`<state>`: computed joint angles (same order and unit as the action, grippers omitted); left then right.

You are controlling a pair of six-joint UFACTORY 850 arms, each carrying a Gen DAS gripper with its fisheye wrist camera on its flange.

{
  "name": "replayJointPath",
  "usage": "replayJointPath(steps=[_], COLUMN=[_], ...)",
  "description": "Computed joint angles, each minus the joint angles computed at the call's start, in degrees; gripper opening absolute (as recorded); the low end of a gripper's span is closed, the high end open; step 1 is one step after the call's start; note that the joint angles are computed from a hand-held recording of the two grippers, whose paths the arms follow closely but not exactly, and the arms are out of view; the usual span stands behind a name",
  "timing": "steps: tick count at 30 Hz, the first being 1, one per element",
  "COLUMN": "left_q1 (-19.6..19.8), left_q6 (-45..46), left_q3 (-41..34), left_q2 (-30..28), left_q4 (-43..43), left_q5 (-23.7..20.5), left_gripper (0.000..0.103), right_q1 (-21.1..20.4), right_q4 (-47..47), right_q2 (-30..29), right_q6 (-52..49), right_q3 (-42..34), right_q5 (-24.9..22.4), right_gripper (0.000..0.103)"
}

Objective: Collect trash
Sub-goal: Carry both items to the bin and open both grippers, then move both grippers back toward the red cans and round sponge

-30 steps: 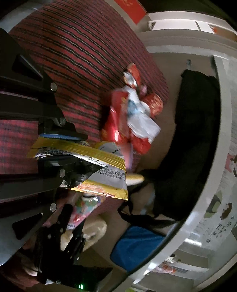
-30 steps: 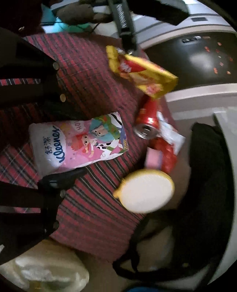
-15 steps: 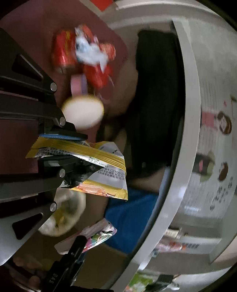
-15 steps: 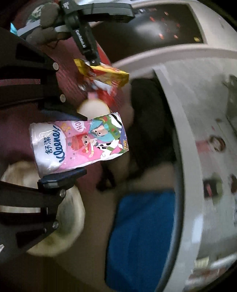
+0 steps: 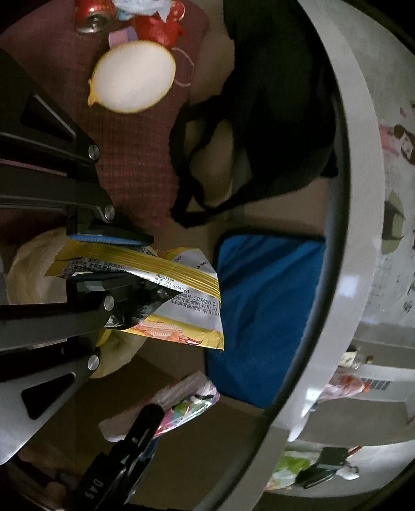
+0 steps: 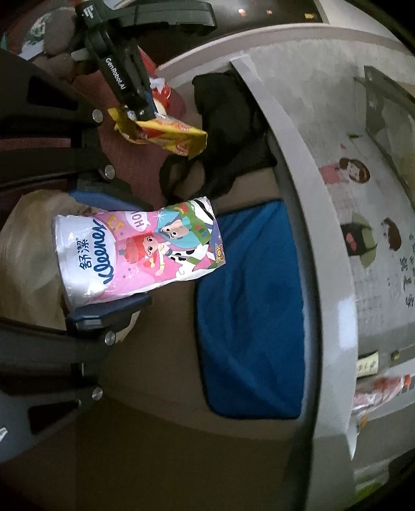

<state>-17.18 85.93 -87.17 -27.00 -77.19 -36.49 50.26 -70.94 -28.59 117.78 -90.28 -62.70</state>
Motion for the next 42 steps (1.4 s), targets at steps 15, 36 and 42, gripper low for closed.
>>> replayJointPath(steps=[15, 36, 42], left_q1=[-2.0, 5.1, 9.8], left_q6=[-7.2, -7.2, -4.3], left_q3=[-7.1, -7.5, -5.8], left_q2=[-6.9, -5.8, -3.4], left_q4=[6.0, 4.0, 2.1], left_q5=[-4.8, -8.9, -8.4], left_gripper=[0.015, 0.049, 0.049], right_q1=[-3.4, -1.2, 0.5], right_q4=[-1.4, -1.1, 0.2], right_q2=[2.7, -2.3, -7.9], right_q6=[8.9, 5.4, -1.6], right_q3=[7.7, -0.1, -10.2], right_q5=[6.7, 1.1, -2.1], right_gripper=[0.047, 0.06, 0.059])
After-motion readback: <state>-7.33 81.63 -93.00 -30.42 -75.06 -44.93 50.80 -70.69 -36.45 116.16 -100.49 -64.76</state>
